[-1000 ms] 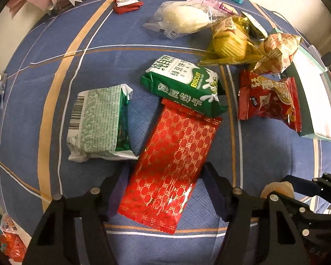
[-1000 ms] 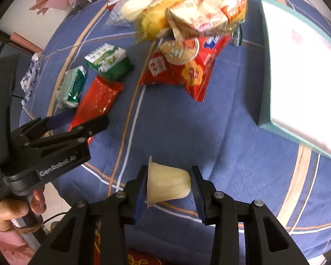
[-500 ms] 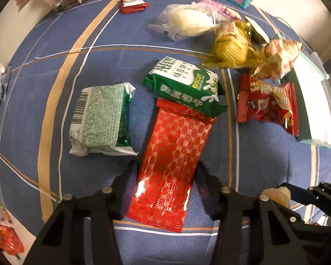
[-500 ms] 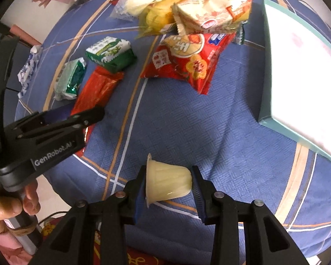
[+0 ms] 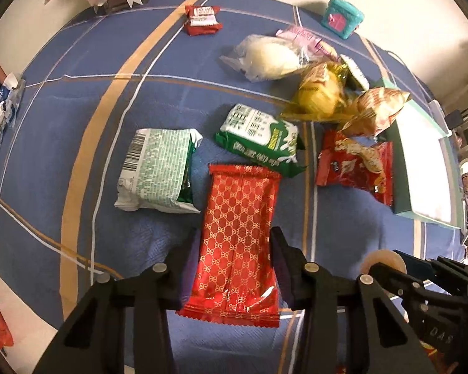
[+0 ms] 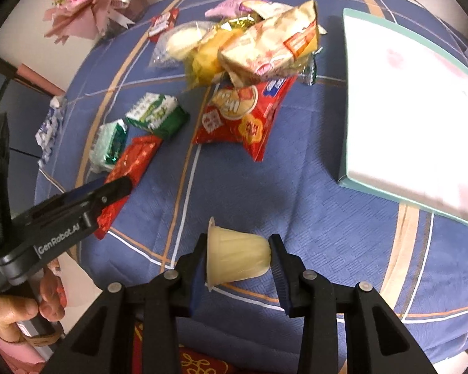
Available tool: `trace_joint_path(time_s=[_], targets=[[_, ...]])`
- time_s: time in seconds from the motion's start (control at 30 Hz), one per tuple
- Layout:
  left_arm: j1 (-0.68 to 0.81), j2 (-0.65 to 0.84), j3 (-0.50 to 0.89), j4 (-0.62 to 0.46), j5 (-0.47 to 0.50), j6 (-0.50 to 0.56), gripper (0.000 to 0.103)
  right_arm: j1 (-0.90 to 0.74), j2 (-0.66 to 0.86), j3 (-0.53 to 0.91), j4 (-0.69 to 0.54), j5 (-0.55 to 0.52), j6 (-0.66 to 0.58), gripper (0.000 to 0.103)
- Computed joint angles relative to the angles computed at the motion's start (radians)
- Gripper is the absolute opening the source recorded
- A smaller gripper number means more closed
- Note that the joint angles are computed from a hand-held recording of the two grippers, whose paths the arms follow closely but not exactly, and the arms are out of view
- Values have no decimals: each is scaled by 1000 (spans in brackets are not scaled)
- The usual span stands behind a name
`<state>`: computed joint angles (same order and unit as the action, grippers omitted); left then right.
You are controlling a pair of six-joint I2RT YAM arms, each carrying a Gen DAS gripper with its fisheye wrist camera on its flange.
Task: Organize snacks
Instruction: 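Grasp the red wafer bar with the left tool while the right tool lifts the pudding cup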
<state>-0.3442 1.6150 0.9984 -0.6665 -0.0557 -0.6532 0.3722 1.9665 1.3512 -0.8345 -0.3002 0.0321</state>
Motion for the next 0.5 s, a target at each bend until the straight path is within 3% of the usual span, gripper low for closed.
trace_joint_path(time_s=[0.27, 0.5], targets=[[-32, -133, -42, -32, 19, -36, 45, -43, -35, 15, -23, -33, -8, 40], [-71, -92, 94, -80, -3, -54, 45, -125, -79, 37, -29, -27, 4, 40]])
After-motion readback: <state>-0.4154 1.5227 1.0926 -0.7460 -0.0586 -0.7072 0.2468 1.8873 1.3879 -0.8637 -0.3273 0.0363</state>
